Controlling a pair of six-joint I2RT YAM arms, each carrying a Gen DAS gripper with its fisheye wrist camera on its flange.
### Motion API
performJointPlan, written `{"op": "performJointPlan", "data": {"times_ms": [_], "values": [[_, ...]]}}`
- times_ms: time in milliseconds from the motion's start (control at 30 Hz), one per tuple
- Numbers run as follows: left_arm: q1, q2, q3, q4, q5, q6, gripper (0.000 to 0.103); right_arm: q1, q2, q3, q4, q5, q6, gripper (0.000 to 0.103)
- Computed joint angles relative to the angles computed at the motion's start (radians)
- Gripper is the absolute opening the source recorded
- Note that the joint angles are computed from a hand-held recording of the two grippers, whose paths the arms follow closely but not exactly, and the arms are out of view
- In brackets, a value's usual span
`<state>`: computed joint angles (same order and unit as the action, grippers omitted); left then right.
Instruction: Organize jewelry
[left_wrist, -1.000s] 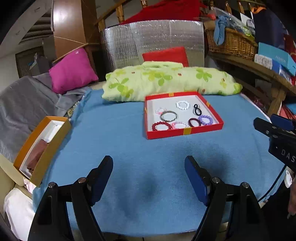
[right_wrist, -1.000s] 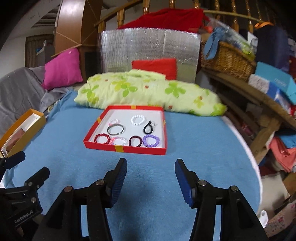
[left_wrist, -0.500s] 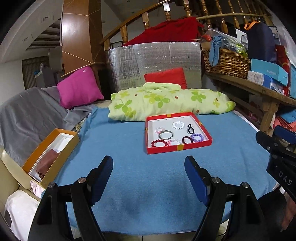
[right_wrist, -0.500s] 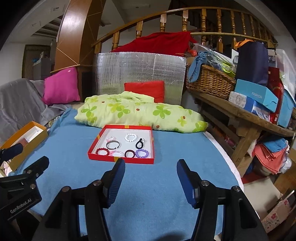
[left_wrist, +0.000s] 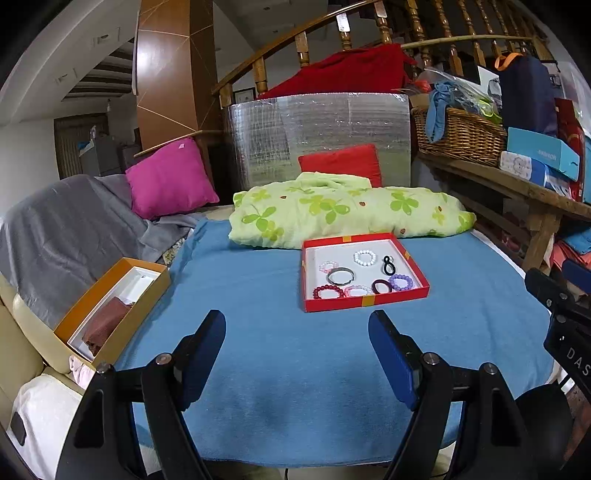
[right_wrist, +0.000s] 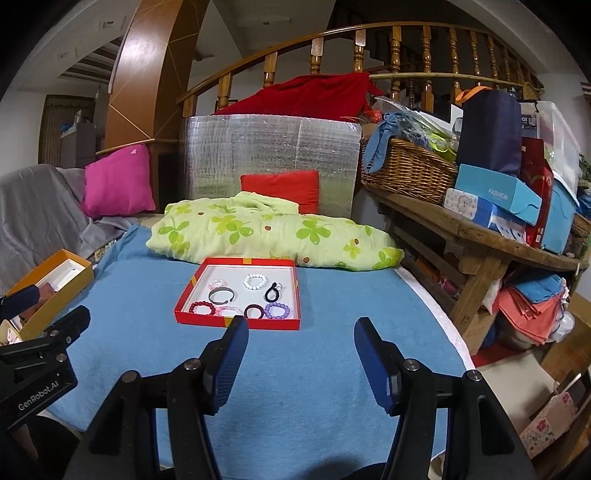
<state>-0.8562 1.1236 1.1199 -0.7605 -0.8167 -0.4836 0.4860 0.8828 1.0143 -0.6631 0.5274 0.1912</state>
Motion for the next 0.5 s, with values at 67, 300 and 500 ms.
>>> {"op": "performJointPlan", "data": {"times_ms": [67, 300, 500], "values": [[-0.005, -0.008, 0.0, -0.01, -0.018, -0.01, 0.08, -0.002, -0.004, -0.004, 0.0, -0.003, 0.009, 0.064], [-0.017, -0.033, -0.001, -0.027, -0.042, -0.022, 0.08, 0.021, 0.012, -0.016, -0.001, 0.007, 0.018, 0.064], [-0.021, -0.048, -0.008, -0.041, -0.053, -0.033, 0.08, 0.048, 0.027, -0.032, -0.007, 0.018, 0.042, 0.064]]}}
